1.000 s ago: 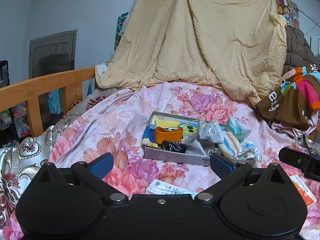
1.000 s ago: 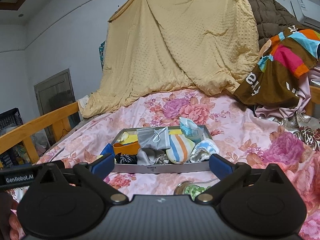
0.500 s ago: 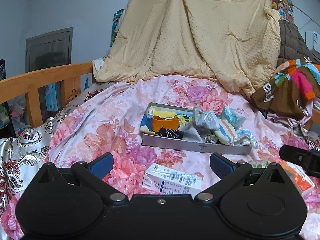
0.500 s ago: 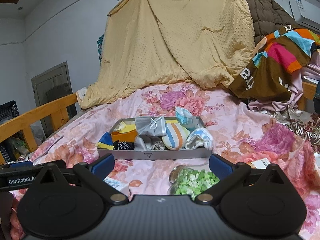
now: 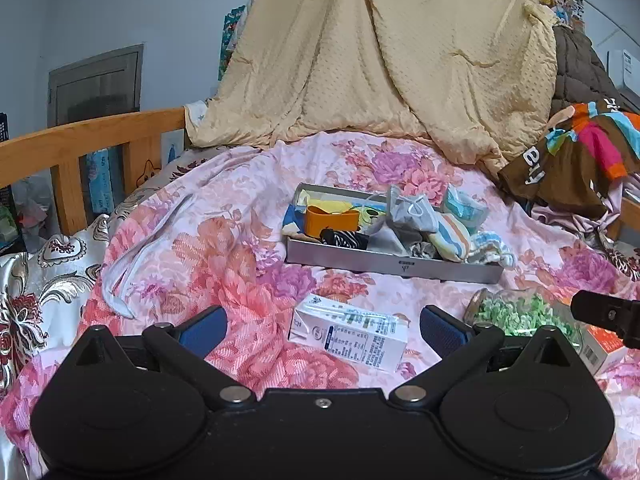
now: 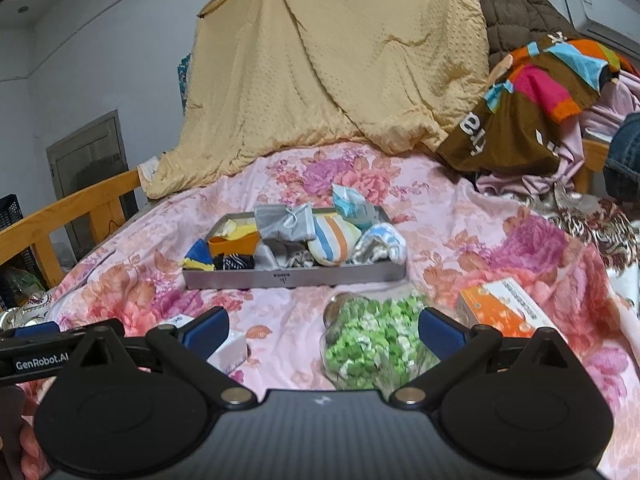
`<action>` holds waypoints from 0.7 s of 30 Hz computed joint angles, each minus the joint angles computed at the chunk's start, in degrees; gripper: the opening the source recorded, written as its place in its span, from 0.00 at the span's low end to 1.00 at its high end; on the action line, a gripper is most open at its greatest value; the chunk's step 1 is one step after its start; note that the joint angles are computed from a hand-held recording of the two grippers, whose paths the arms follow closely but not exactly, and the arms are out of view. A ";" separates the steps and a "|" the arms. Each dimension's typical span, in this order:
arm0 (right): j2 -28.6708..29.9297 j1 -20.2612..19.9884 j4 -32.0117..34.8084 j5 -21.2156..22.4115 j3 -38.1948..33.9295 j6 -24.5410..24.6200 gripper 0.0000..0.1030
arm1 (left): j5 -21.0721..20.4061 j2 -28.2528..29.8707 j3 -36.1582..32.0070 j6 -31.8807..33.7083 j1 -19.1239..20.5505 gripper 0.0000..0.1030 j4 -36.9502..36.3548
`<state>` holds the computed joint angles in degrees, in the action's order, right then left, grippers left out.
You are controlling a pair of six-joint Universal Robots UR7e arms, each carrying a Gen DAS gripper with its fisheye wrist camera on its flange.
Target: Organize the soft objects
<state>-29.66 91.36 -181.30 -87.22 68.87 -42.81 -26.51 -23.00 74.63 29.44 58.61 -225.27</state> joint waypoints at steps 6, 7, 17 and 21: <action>-0.39 -0.05 -0.25 -1.39 1.32 0.05 1.00 | -0.11 -0.36 1.64 -1.15 -0.04 0.99 0.29; -0.47 -0.04 -0.26 -1.57 1.57 0.01 1.00 | -0.12 -0.40 1.84 -1.25 -0.03 0.99 0.28; -1.14 0.06 -0.93 -2.66 3.93 -1.65 1.00 | -0.01 -0.61 3.23 -2.15 -0.05 0.99 0.57; -0.75 0.15 -0.86 -3.71 3.74 -1.87 1.00 | 0.00 -0.77 3.75 -2.36 0.02 0.99 0.70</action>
